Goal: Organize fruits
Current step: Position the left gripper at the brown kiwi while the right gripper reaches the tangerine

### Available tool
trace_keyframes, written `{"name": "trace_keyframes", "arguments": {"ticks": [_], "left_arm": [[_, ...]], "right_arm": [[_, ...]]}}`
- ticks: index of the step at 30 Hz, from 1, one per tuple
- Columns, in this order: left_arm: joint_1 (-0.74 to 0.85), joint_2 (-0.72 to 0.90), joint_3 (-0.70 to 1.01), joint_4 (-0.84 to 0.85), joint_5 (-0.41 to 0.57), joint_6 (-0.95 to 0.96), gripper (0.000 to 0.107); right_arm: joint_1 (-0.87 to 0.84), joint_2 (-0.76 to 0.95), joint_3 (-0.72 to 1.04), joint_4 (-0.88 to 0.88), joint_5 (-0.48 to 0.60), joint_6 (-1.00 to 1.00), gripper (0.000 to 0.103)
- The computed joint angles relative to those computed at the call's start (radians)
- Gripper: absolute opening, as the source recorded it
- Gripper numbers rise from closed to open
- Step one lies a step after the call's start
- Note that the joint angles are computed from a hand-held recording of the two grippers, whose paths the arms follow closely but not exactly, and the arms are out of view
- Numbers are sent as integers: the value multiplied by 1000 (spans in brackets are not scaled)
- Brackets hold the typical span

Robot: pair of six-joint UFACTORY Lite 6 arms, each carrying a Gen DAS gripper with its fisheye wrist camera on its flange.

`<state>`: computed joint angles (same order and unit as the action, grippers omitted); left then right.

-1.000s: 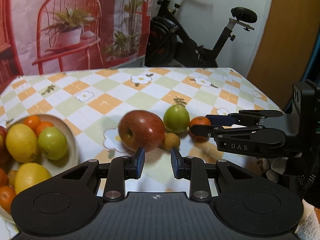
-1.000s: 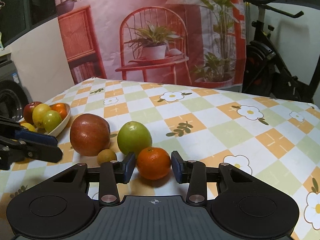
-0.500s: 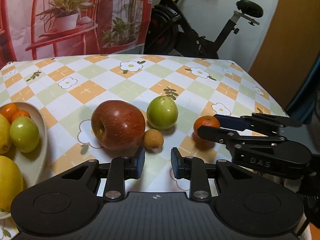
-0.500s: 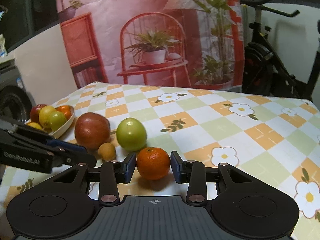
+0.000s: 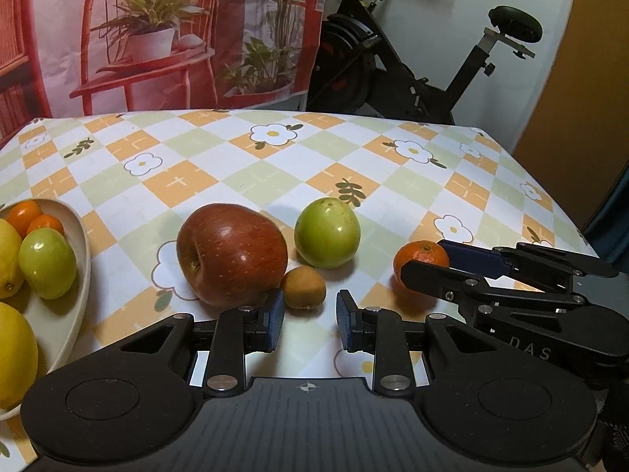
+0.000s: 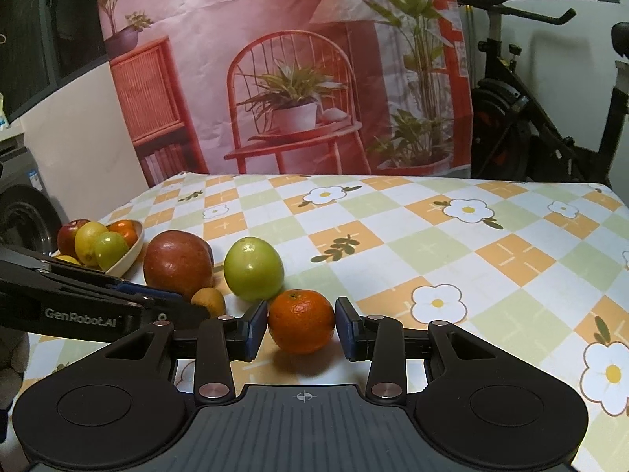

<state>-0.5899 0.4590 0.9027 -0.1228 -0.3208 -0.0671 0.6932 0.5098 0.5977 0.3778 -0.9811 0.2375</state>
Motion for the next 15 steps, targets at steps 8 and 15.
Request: {"name": "trace_keyframes", "arguments": {"ticks": [8,15], "left_arm": [[-33,23,18,-191,-27,199,31],[-37,53,48,-231,-17,243,33]], "right_arm": [[-6,-3,-10,-17,-13,16,35],[-17,-8,-14,-39,-9,25,35]]}}
